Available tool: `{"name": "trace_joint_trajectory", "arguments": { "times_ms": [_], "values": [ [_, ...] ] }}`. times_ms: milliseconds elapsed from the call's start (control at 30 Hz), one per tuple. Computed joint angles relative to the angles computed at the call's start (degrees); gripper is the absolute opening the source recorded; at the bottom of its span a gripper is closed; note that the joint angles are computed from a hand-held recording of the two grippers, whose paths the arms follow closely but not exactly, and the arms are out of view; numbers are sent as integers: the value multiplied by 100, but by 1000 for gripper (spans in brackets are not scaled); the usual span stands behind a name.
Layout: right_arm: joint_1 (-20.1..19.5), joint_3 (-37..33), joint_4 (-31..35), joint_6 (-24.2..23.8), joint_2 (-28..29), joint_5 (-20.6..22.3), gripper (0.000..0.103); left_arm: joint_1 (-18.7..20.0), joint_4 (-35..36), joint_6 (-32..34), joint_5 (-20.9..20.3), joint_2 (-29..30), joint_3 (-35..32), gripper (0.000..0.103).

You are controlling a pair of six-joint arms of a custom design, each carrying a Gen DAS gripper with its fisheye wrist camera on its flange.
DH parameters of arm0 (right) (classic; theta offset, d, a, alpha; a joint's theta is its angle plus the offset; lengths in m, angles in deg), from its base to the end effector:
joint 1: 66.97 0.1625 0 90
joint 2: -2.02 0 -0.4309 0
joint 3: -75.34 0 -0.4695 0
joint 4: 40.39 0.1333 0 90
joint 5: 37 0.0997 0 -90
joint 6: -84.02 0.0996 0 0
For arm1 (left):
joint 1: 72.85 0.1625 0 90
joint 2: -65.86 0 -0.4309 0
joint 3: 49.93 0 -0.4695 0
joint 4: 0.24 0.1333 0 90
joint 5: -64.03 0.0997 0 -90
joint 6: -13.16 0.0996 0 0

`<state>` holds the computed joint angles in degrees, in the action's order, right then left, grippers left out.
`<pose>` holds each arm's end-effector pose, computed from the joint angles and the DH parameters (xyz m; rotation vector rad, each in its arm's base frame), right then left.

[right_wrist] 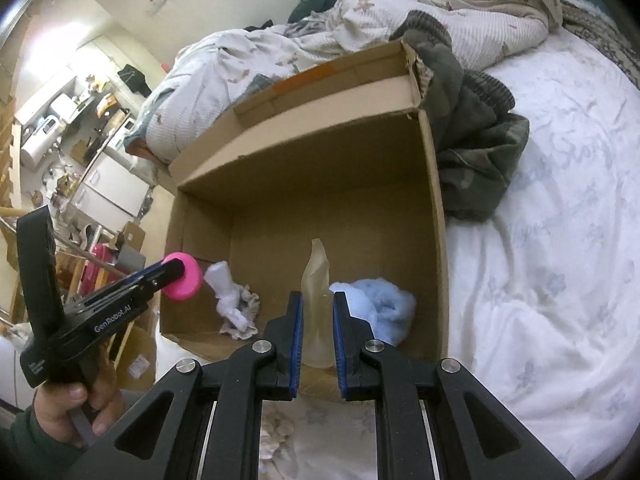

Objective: Organize soft objects
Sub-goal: 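Carry the pink toy into the box with the left tool while the right tool carries the beige cylinder, then open the left tool to drop the pink toy while the right tool releases the beige cylinder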

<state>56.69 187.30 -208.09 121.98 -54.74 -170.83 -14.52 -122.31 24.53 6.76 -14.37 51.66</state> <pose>0.3993 -0.4835 0.1091 -0.3003 -2.5465 1.0139 -0.1683 -0.6293 0.3523 0.8828 2.4329 -0.3726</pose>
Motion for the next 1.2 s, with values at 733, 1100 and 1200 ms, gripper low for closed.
{"name": "trace_joint_trajectory", "arguments": {
  "times_ms": [733,1100,1200],
  "values": [
    [-207,-171,-234,-354,265,670,16,-44,98,251,-391,-35,131,18],
    [-242,-242,-125,-409,317,744,16,-16,219,91,-312,-15,134,18],
    [-243,-265,-138,-407,338,737,17,-35,266,104,-265,-19,146,19]
  ]
}}
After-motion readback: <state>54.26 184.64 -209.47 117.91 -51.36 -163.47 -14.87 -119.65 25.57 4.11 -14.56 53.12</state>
